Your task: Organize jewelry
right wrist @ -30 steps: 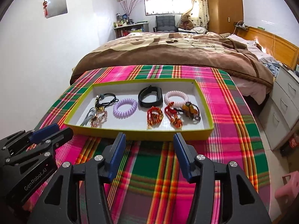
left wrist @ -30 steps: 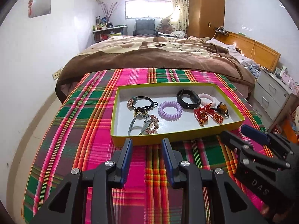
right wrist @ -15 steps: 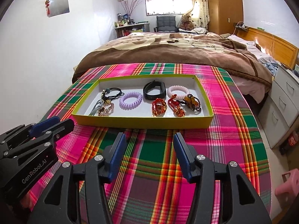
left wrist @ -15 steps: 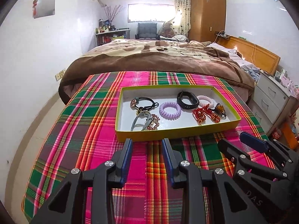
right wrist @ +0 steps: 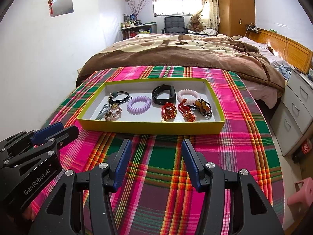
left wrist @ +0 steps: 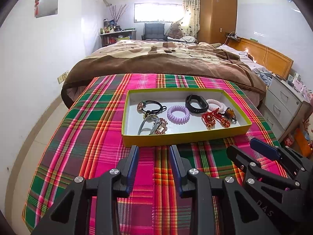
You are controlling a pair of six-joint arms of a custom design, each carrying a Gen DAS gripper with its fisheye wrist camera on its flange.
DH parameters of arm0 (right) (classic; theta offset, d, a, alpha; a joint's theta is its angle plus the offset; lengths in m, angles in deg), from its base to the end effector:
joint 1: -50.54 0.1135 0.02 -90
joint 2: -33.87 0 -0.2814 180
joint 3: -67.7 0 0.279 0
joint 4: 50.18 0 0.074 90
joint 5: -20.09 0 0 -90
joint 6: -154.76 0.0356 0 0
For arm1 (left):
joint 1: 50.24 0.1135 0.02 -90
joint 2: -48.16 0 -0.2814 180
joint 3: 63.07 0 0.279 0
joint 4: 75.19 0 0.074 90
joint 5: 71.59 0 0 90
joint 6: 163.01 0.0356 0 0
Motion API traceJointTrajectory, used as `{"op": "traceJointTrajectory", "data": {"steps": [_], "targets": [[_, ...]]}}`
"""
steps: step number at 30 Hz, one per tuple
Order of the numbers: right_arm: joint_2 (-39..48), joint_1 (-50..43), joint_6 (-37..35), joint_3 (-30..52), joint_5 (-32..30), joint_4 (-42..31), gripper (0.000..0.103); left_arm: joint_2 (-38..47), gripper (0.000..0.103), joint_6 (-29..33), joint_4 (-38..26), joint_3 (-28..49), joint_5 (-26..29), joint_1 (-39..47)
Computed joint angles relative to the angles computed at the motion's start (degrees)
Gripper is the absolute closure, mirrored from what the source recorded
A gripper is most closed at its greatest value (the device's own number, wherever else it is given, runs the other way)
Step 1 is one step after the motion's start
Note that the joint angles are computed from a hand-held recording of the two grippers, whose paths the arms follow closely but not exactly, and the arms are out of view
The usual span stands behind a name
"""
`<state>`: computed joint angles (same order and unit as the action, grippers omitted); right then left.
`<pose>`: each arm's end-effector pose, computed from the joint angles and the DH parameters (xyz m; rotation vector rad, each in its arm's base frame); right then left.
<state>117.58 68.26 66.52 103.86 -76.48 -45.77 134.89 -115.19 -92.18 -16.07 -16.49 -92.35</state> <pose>0.2438 0.0822 0.1126 -0.3819 2.3059 0.3035 0.2178 -0.1694 0.1298 -0.2191 2.3172 0.0754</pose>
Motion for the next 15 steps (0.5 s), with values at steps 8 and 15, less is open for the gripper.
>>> {"op": "traceJointTrajectory", "data": {"steps": [8, 15], "targets": [[-0.2, 0.3, 0.3, -0.1, 0.3, -0.1, 0.050, -0.1, 0.071, -0.2, -0.8, 0.2, -0.5, -0.3], [-0.5, 0.2, 0.2, -0.1, 0.3, -0.7, 0.050, -0.1, 0.071, -0.3, -1.0, 0.2, -0.2, 0.0]]}}
